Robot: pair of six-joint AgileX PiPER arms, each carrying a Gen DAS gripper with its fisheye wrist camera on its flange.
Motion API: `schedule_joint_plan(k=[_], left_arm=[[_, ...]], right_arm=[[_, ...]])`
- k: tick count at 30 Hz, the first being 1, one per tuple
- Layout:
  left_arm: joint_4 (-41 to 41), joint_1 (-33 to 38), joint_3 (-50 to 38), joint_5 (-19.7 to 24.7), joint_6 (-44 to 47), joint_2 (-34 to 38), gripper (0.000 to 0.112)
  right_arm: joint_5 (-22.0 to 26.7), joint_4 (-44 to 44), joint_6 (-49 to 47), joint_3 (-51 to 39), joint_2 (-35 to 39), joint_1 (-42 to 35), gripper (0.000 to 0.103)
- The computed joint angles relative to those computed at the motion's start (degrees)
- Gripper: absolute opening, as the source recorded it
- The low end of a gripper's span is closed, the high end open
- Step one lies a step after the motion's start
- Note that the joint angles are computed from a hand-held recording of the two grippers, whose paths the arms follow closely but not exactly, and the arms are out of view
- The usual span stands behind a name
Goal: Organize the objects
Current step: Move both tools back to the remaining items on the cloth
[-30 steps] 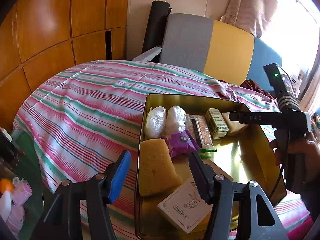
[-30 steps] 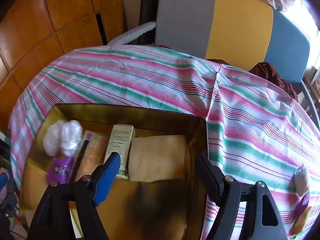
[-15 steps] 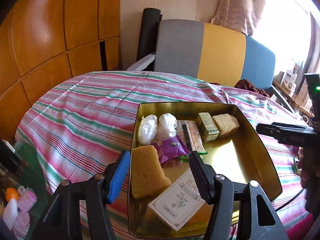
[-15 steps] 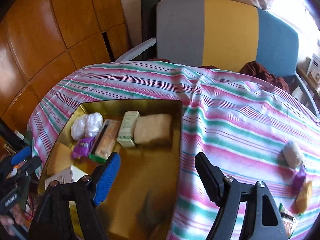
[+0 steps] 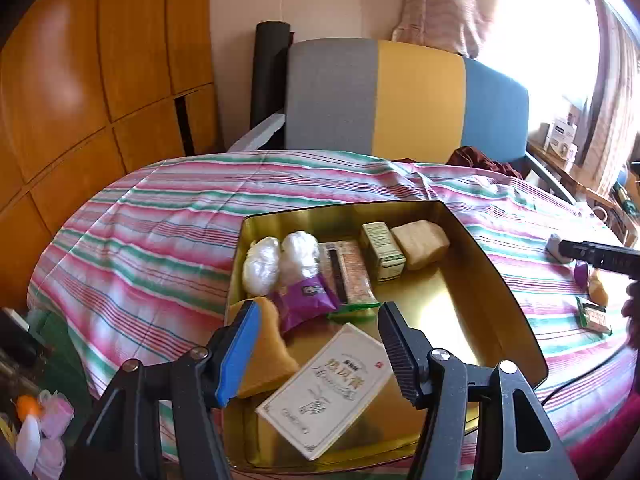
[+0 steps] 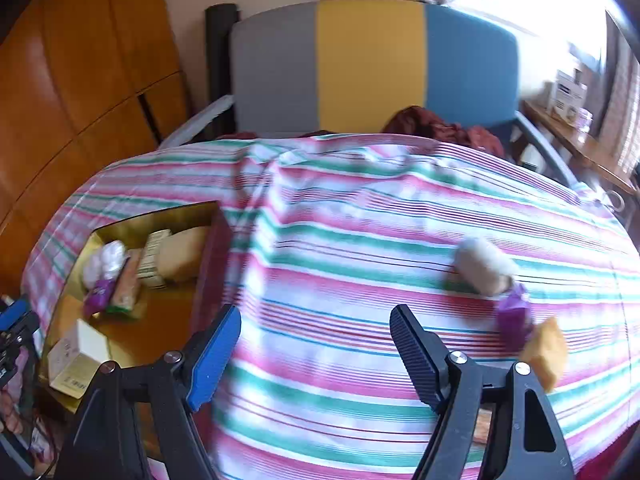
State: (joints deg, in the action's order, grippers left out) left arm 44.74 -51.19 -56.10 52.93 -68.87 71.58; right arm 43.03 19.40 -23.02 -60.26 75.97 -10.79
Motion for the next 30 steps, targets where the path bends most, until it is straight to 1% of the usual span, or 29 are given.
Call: schedule_joint_plan(k=[3,6,8,11,12,13,15,20,25,30], left_arm=[[0.2,-1.0,-1.7,0.2,1.2,1.5,0.062],[-0.4,-1.7,-4.2,0.1,2.7,3.7,0.062],[-0.5,-2.6,-6.1,0.2,3.7,5.5,0.062],[-0.9,-3.6,-9.5,0.4,5.6,8.5,0.062],[-0.9,-4.0,-10.4,0.5,5.9,9.4,0.062],[-1.0,-4.5,-11.7,0.5,6.5,10.6,0.062],[-1.6,-4.8,-13.8,0.2,7.7,12.6,0.062],[-3.5,-5.8,-19.7,-0.2,11.5,18.0,0.062],[-5.0,-7.1,-25.7,-0.2,15.2,23.1,0.062],[-7.0,-7.8,-31.3,0.2,19.0,27.8,0.062]], right_arm=[[-0.6,-0.4,-1.1,-0.9,0.6,-5.4,0.078],[-2.7,-0.3,-1.8,-0.9,1.8,-10.7,0.078],[-4.7,2.8,-4.7,-0.2,2.8,-14.9,0.078],[-6.0,6.2,-4.8,0.2,5.6,-20.3,0.078],[-5.2,4.6,-1.8,-1.1,7.1,-21.1,0.078],[-4.6,5.1,-0.8,-1.9,7.8,-22.3,0.078],[-3.5,10.1,-2.9,-2.4,7.7,-25.6,0.078],[0.4,15.6,-3.4,-3.9,9.3,-31.0,0.078],[2.6,17.1,-2.2,-4.8,10.8,-33.7,0.078],[4.2,17.7,-1.5,-5.7,12.1,-34.9,0.078]])
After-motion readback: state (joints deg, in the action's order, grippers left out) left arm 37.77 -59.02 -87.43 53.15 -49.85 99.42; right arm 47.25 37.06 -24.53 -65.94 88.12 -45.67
